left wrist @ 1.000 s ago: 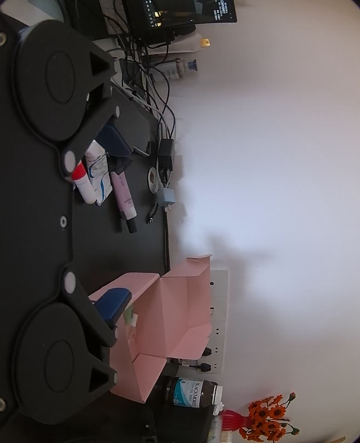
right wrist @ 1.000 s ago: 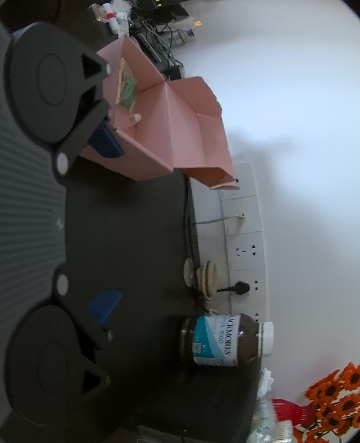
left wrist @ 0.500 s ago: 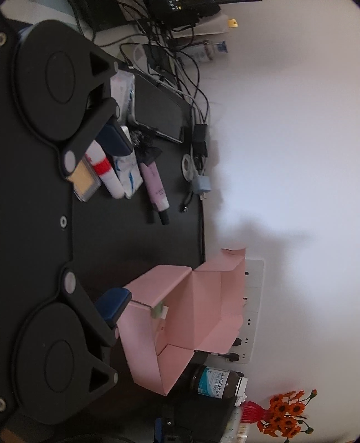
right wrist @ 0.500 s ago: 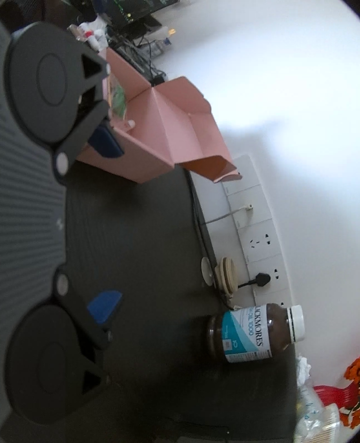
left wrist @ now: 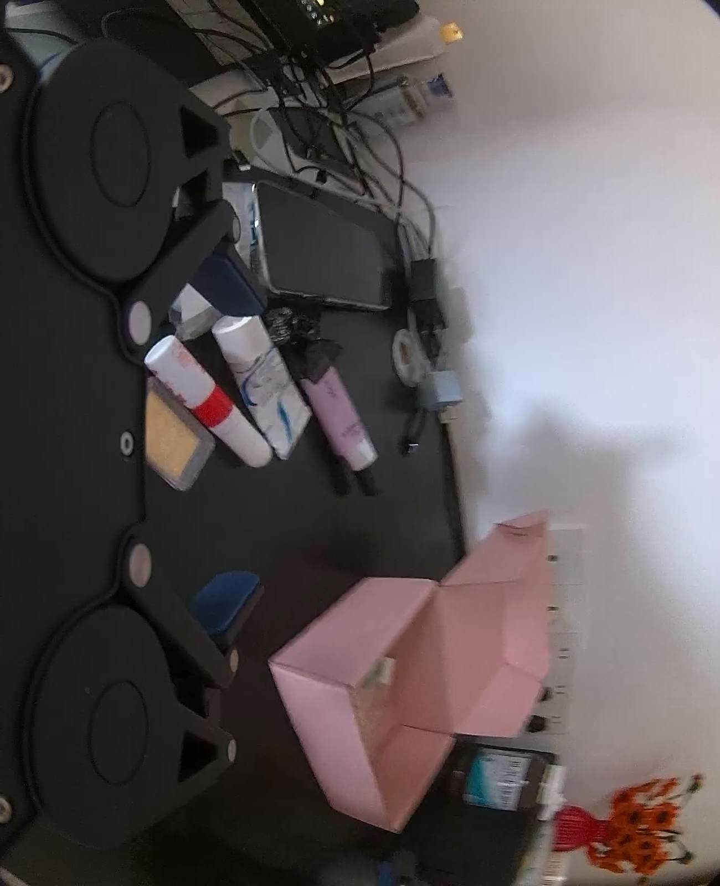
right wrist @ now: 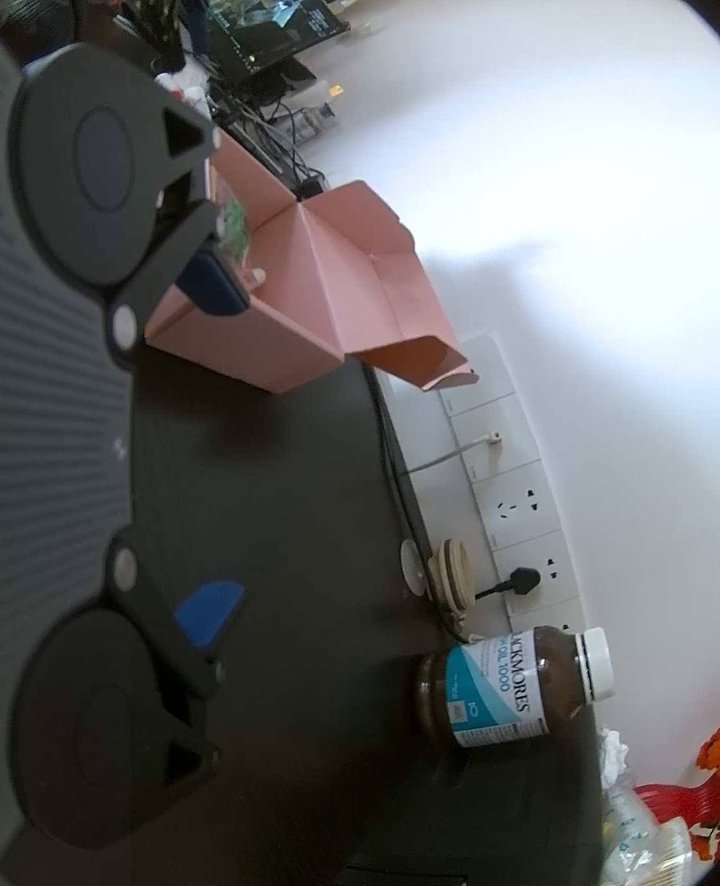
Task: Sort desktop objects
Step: 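Grasp the white red-banded tube with the left gripper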
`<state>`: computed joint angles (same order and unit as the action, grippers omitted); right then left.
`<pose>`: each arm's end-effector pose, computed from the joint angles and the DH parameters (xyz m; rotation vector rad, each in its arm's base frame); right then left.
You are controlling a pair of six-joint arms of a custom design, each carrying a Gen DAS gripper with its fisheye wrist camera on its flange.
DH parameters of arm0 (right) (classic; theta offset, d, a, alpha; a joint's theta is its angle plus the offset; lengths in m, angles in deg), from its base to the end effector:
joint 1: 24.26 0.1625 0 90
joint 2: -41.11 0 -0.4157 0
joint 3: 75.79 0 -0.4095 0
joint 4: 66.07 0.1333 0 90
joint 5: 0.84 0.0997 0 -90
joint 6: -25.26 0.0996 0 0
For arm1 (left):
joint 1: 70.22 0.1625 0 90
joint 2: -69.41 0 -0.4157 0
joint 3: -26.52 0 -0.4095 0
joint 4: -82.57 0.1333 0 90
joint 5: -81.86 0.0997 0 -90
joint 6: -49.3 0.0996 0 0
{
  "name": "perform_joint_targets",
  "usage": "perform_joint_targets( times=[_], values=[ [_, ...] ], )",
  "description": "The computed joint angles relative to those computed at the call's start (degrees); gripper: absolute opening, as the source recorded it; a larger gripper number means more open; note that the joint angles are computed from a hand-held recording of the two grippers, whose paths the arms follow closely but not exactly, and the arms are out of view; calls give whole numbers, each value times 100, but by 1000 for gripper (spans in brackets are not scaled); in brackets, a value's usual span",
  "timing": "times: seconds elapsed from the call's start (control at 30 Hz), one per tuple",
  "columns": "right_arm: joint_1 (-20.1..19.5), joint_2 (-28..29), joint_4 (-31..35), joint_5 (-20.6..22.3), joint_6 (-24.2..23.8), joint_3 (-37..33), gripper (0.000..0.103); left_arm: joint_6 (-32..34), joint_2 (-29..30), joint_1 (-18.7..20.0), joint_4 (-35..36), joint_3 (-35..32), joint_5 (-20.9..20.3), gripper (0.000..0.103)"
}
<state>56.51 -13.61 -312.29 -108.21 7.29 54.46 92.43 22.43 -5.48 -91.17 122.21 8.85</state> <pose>0.0297 -0.4631 0.1884 -0.1084 -2.0526 1.6096 -0.1476 -0.6935 0.1380 1.3899 2.2684 -0.7668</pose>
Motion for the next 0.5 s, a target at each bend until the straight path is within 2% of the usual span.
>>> perform_joint_targets(
  times=[0.1, 0.23, 0.4, 0.5],
  values=[
    [-2, -1, -1, -6, 21, 1, 102, -159, 1, 55, 410, -103, -19, 93],
    [-18, 11, -34, 40, 31, 8, 102, -199, 12, 106, 414, -97, -81, 92],
    [-15, -2, 34, 19, 38, -7, 102, -335, 47, 137, 498, -158, -121, 68],
    [-26, 6, -21, 27, 56, 3, 102, -351, 45, 144, 562, -162, -166, 67]
  ],
)
